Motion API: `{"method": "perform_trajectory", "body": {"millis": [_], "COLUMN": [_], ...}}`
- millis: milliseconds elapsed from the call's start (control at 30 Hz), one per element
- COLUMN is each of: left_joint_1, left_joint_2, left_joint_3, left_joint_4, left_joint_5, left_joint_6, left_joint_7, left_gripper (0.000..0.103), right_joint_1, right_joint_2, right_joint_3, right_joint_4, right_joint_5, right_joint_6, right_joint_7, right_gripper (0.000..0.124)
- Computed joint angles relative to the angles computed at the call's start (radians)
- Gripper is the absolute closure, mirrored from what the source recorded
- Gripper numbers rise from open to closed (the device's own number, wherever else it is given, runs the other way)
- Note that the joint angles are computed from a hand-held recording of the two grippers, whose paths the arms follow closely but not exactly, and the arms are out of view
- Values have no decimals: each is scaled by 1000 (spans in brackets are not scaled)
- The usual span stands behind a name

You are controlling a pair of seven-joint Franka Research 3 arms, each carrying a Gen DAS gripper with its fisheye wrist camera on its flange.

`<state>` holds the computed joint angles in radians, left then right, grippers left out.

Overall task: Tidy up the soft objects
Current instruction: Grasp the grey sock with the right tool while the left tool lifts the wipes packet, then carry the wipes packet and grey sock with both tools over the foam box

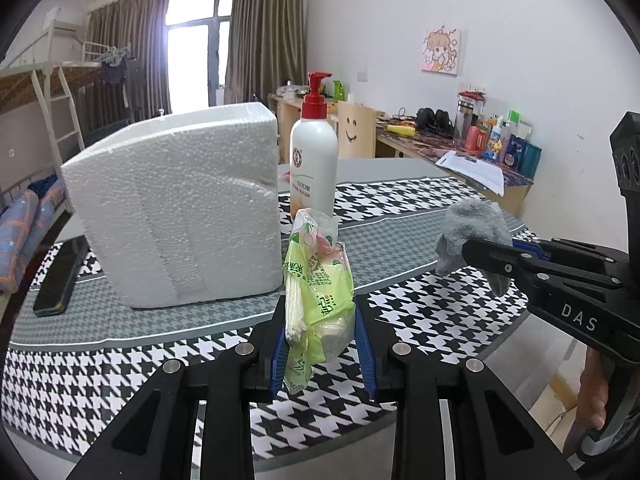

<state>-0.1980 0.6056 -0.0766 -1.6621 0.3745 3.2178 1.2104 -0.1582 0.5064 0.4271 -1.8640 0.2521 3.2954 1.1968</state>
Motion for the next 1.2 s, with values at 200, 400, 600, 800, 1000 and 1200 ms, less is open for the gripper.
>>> {"method": "perform_trajectory", "body": {"millis": [200,400,600,800,1000,1200], "left_joint_1": [-72,-163,-295,-402,-478,-552], "left_joint_2": [-41,-82,-116,-141,-164,-182], "left_joint_3": [82,183,319,415,464,506], "left_joint_4": [-57,-133,-211,-286,-352,-404], "left_joint_5": [-2,-26,-126,-254,-380,-528], "left_joint_6": [43,105,160,214,255,292], "left_joint_7": [-37,-49,-19,62,158,265], "left_gripper": [71,71,71,71,71,71], "right_joint_1": [-64,-106,-148,-167,-172,-169], "right_joint_2": [-29,-55,-73,-87,-103,-122], "right_joint_3": [65,96,126,129,114,88], "right_joint_4": [-65,-133,-184,-219,-259,-287], "right_joint_5": [-40,-124,-231,-334,-431,-529], "right_joint_6": [51,106,147,182,218,247], "right_joint_7": [23,100,176,254,338,427], "right_gripper": [107,107,107,107,107,107]}}
